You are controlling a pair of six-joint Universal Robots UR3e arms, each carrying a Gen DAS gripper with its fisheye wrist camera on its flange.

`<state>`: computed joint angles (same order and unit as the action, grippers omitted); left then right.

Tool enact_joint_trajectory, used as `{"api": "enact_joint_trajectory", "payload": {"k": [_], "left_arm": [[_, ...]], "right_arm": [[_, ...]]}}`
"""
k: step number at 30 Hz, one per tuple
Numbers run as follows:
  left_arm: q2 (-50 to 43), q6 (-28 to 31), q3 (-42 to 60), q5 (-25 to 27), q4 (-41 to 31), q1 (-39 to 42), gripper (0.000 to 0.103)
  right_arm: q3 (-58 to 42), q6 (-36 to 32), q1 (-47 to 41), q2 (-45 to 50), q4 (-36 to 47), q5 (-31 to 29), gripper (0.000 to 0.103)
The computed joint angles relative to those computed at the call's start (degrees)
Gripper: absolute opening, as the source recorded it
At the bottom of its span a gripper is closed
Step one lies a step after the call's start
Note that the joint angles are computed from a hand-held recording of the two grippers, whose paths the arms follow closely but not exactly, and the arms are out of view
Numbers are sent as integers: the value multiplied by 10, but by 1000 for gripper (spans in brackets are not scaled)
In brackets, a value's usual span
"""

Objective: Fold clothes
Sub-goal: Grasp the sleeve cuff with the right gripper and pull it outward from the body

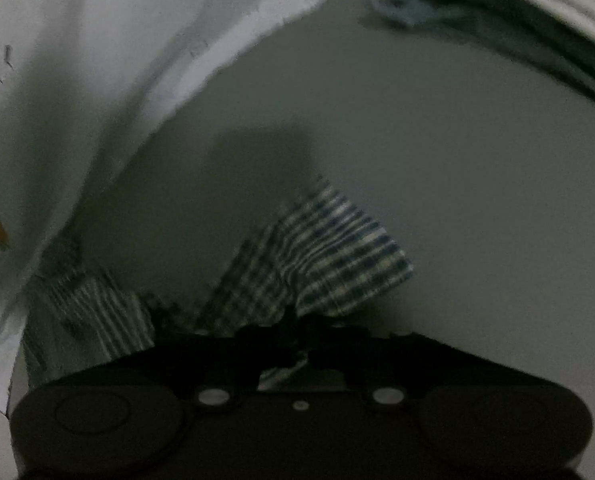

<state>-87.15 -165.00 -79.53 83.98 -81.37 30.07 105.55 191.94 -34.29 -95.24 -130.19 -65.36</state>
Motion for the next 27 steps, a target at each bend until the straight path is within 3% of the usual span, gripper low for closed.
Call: {"api": "enact_joint_trajectory", "payload": {"k": [4,7,9,12,15,17,21,24,27], "left_arm": [[-6,-1,9,3,-1,-5,103],[-9,-1,16,3,-3,-6,103],[-7,0,14,2,-1,-4,103],[8,-2,-6,0,15,-3,103],[25,-2,-32,-2,34,0,103],[25,-4,-35,-1,40,-2,103],[32,-4,-55,-3,57,1,103],[31,-9,-54,1,57,-2,103],[24,-16,-39,6,45,-6,103]], "right_arm": [[33,-30,-58,-60,-78,79,2],[48,-39,-97,-118,-157,102,2],[69,-20,-120,-149,-237,88,2],[83,-20,-135,-180,-281,4,2],[80,-63,-127,-175,-200,-102,5],[86,-52,-152,-181,-114,-99,10],[121,9,-186,-203,-20,-75,37],[126,31,-171,-213,-5,-89,40],[128,56,-172,-211,-27,-62,45]]}}
